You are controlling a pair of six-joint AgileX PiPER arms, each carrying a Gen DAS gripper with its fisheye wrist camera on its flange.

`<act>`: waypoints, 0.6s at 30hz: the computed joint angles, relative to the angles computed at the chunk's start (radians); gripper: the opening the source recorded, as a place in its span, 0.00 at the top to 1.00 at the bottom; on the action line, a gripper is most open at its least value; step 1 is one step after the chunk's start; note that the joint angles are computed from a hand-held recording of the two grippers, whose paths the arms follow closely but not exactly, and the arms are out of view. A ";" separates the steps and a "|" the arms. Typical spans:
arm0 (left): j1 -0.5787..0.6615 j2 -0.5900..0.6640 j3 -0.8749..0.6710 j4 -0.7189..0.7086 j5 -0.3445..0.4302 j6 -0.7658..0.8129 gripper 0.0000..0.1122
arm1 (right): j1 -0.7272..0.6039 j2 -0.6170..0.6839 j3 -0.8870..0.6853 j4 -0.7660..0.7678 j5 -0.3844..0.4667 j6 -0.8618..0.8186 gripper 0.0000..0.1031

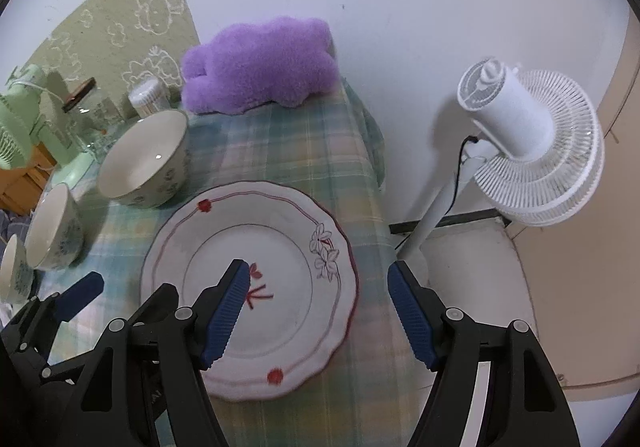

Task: Organize plates and bowls
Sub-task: 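Move both grippers to the red-rimmed white plate and grasp its rim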

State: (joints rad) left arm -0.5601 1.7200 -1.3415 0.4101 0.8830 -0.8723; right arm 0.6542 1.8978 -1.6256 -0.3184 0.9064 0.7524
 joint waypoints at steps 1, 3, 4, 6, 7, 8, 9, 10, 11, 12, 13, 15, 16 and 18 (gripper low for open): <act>0.003 0.014 -0.005 0.000 -0.005 0.000 0.32 | -0.005 0.015 -0.009 0.005 -0.004 -0.006 0.28; 0.012 0.040 -0.018 -0.004 -0.010 0.004 0.32 | -0.012 0.041 -0.024 0.004 -0.010 -0.013 0.28; 0.017 0.052 -0.025 -0.007 -0.011 0.007 0.32 | -0.015 0.053 -0.031 0.003 -0.015 -0.016 0.28; 0.027 0.074 -0.035 -0.019 -0.018 0.019 0.34 | -0.023 0.074 -0.040 0.011 -0.024 -0.025 0.28; 0.033 0.086 -0.042 -0.035 -0.020 0.034 0.38 | -0.030 0.085 -0.043 0.026 -0.031 -0.035 0.29; 0.038 0.097 -0.048 -0.050 -0.021 0.048 0.39 | -0.034 0.094 -0.046 0.036 -0.035 -0.041 0.32; 0.041 0.103 -0.049 -0.058 -0.023 0.057 0.40 | -0.038 0.101 -0.046 0.046 -0.040 -0.045 0.34; 0.043 0.108 -0.048 -0.066 -0.027 0.064 0.41 | -0.041 0.109 -0.048 0.059 -0.041 -0.051 0.34; 0.044 0.111 -0.047 -0.070 -0.028 0.067 0.42 | -0.045 0.116 -0.050 0.073 -0.042 -0.061 0.35; 0.046 0.113 -0.045 -0.077 -0.032 0.074 0.44 | -0.050 0.124 -0.055 0.096 -0.041 -0.078 0.38; 0.047 0.111 -0.039 -0.077 -0.044 0.076 0.46 | -0.045 0.127 -0.058 0.086 -0.036 -0.072 0.39; 0.047 0.111 -0.040 -0.081 -0.047 0.084 0.48 | -0.042 0.127 -0.059 0.076 -0.034 -0.069 0.41; 0.046 0.111 -0.041 -0.078 -0.045 0.084 0.48 | -0.041 0.127 -0.059 0.073 -0.031 -0.068 0.41; 0.049 0.105 -0.036 -0.084 -0.045 0.095 0.48 | -0.037 0.126 -0.061 0.061 -0.020 -0.061 0.45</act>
